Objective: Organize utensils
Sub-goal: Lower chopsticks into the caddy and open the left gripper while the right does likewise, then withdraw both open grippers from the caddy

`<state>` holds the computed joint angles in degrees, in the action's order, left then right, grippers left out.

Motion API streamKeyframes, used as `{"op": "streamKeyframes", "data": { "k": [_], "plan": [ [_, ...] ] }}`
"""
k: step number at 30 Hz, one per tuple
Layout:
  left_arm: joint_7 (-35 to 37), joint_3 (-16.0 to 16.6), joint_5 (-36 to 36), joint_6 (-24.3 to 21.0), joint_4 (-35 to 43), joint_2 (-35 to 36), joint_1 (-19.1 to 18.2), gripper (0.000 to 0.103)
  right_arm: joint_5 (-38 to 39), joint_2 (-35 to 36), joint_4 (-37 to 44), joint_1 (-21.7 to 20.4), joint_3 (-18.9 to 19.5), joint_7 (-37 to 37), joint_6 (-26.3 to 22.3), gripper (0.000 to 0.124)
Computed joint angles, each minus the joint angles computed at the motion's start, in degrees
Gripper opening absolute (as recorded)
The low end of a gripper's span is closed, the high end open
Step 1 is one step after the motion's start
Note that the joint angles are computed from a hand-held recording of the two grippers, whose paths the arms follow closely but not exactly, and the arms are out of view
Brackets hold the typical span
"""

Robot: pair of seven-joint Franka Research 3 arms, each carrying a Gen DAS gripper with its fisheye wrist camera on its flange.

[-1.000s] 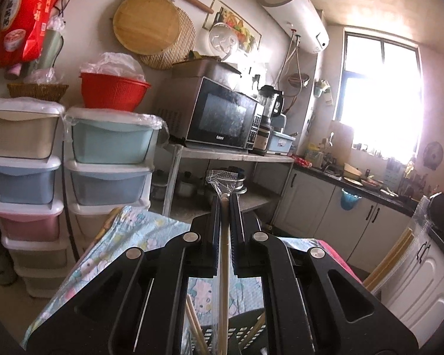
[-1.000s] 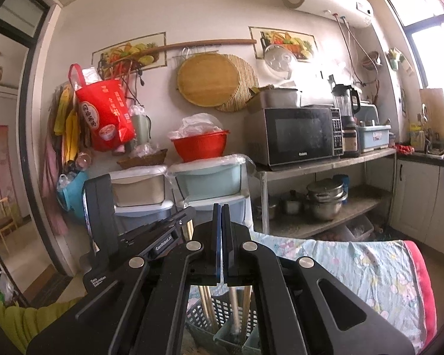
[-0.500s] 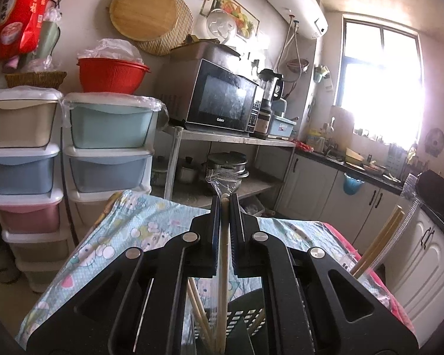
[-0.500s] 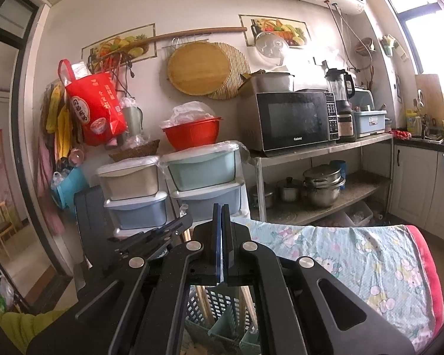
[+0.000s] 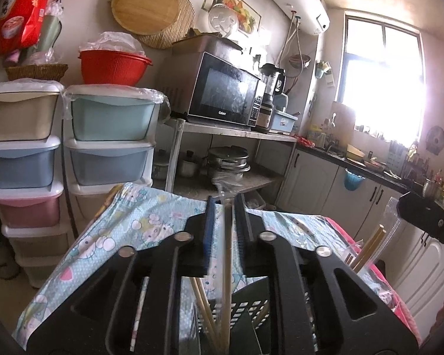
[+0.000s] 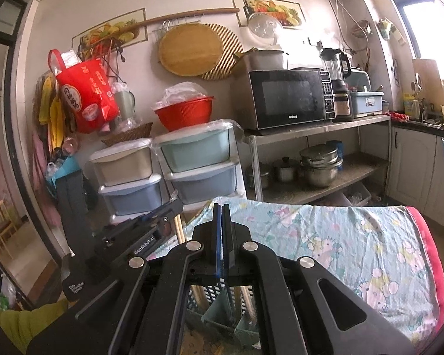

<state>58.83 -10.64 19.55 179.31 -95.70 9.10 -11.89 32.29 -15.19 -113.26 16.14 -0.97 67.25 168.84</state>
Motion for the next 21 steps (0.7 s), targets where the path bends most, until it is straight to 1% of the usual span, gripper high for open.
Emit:
{"op": "streamKeyframes", "data": {
  "k": [1, 6, 7, 10, 11, 13, 14, 18, 19, 21],
  "plan": [
    [0.1, -0.1, -0.3, 0.1, -0.3, -0.2, 0.2, 0.015, 1.1, -0.1, -0.2, 0.7, -0.6, -1.1, 0.0, 0.001],
    [1.1, -0.7, -1.4, -0.7, -0.9, -0.6, 0.5, 0.019, 0.2, -0.7, -1.3, -0.3, -0.1, 0.3, -0.8, 0.002],
    [1.9, -1.3, -2.4, -0.8, -1.3, -0.8, 1.0, 0.02, -0.3, -0.9, -1.6, -0.7, 0.2, 0.9, -1.0, 0.002],
    [2.5, -1.5, -3.4, -1.3, -1.9, -1.2, 1.2, 0.031, -1.0, -1.2, -2.2, -1.1, 0.3, 1.9, -1.3, 0.002],
    [3.4, -2.1, -4.7, -1.4, -2.3, -1.5, 1.7, 0.033, -1.0, -1.4, -2.4, -1.1, 0.2, 2.1, -1.5, 0.004],
    [3.5, -2.0, -5.3, -1.3, -3.0, -1.9, 1.6, 0.036, -1.0, -1.7, -2.8, -1.1, 0.1, 2.4, -1.3, 0.018],
    [3.6, -2.0, -5.6, -1.3, -3.4, -2.2, 1.7, 0.04, -0.8, -1.9, -3.2, -1.1, -0.1, 2.5, -1.2, 0.021],
    [4.6, -2.3, -7.5, -1.3, -5.0, -3.3, 1.9, 0.045, -1.1, -2.6, -4.1, -1.2, -0.2, 3.0, -1.0, 0.023],
    [4.8, -2.3, -7.8, -1.3, -5.3, -3.6, 1.9, 0.048, -0.9, -2.8, -4.3, -1.1, -0.4, 3.1, -1.1, 0.024],
    [6.0, -2.7, -9.4, -0.9, -6.5, -4.3, 2.3, 0.051, -0.9, -3.2, -4.9, -1.0, -0.5, 3.1, -1.2, 0.028]
  ]
}}
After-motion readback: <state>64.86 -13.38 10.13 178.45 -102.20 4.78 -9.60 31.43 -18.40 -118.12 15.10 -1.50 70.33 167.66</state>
